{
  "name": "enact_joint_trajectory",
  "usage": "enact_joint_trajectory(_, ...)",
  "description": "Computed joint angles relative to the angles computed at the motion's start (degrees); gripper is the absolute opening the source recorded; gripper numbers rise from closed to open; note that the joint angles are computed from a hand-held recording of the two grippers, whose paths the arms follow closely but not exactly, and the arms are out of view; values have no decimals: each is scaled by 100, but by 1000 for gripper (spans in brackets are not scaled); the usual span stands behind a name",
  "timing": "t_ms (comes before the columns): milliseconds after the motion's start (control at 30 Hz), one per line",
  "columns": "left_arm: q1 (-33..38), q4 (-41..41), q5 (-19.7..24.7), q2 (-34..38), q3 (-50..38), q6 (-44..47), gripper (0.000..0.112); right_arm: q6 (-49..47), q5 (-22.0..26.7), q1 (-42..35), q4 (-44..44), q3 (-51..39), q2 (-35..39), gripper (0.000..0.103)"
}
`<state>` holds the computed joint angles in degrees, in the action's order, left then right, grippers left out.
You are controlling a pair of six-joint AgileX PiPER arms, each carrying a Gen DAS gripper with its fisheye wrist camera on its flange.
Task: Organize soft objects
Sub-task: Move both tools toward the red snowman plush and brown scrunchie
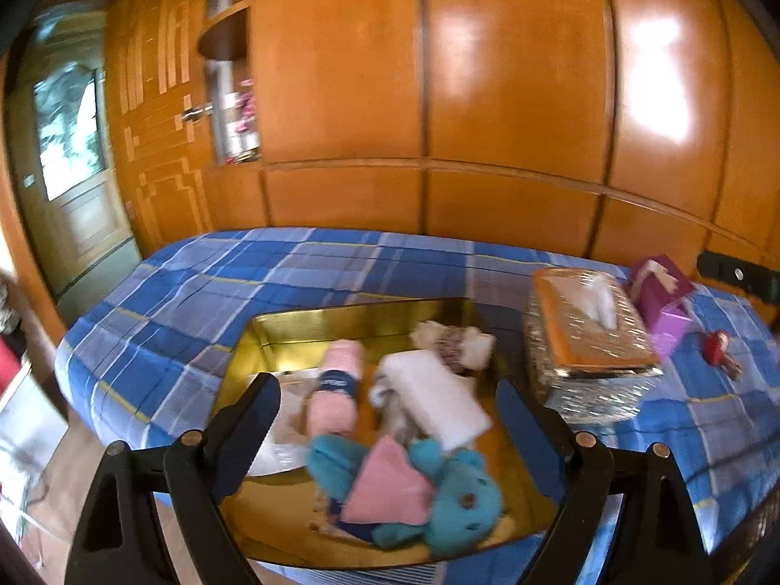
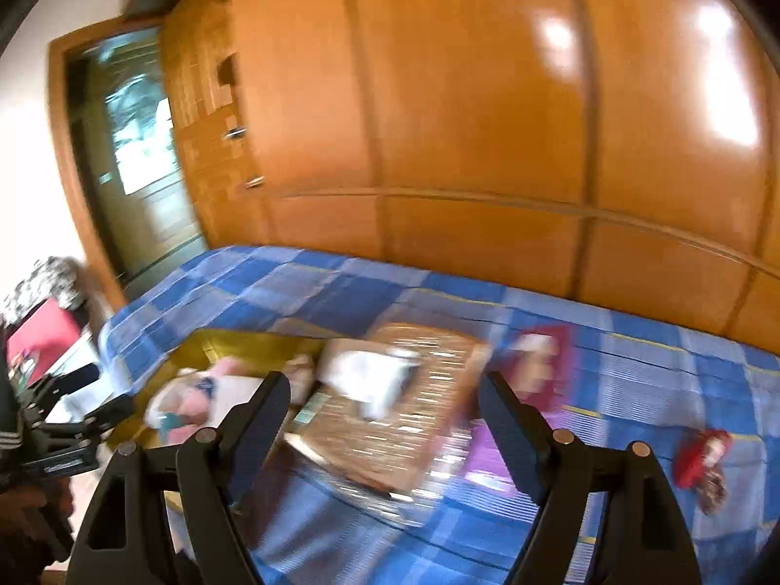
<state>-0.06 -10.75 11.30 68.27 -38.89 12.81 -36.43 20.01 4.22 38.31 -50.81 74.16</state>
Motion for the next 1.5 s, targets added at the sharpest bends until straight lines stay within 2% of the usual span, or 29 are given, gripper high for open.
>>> enact_joint_trajectory(100,-473,529,118,-152,-4,-492,91,-399,245,-865,343,122,-104,81)
enact_joint_trajectory(200,-1045,1459,221,-184,-89,-1380,91,-455,438,-1702,361,120,12,81)
enact_joint_trajectory(300,-1637,2360,350,-146,-214,-2271,91,-260,462,-2338,147,66,219,81)
enact_joint_trajectory(467,-2509,3386,539,62,-455,-3274,91,-343,494,-3303,397,-87,655,81)
enact_joint_trajectory(700,-3549,3802,721,570,-923,-3507,91,-263,103,-4391,943,-626,1552,81)
enact_joint_trajectory(833,-3966,3575,756,1019,-1361,-3221,91,-399,-71,-4797,1409,-881,2138,80)
enact_joint_trajectory(900,-4108,3204,804,1339,-1661,-2829,90,-684,95,-5033,1819,-935,2387,77)
enact_joint_trajectory(933,-4192,3027,854,1552,-1850,-2627,90,-534,143,-5053,1746,-973,2479,77)
enact_joint_trajectory(1000,-4341,2858,972,1965,-2206,-2448,87,-521,559,-5281,1956,-1116,2675,75)
enact_joint_trajectory(1033,-4402,2713,1054,2160,-2400,-2336,86,-546,597,-5332,2028,-1124,2696,75)
enact_joint_trajectory(1100,-4490,2192,1181,2589,-2822,-1924,86,-103,510,-5304,1581,-1175,2759,75)
enact_joint_trajectory(1200,-4654,1737,1429,3310,-3561,-1518,80,414,797,-5340,1162,-1331,2965,67)
enact_joint_trajectory(1267,-4768,1620,1805,3978,-4367,-1361,73,735,803,-5335,919,-1366,3028,67)
enact_joint_trajectory(1300,-4773,1414,1990,4277,-4761,-1172,65,691,879,-5407,1036,-1378,3073,66)
enact_joint_trajectory(1367,-4761,1016,2475,4923,-5684,-860,59,619,951,-5488,1202,-1372,3104,66)
enact_joint_trajectory(1500,-4837,942,3506,6385,-7976,-1003,59,513,1085,-5548,1367,-1391,3120,66)
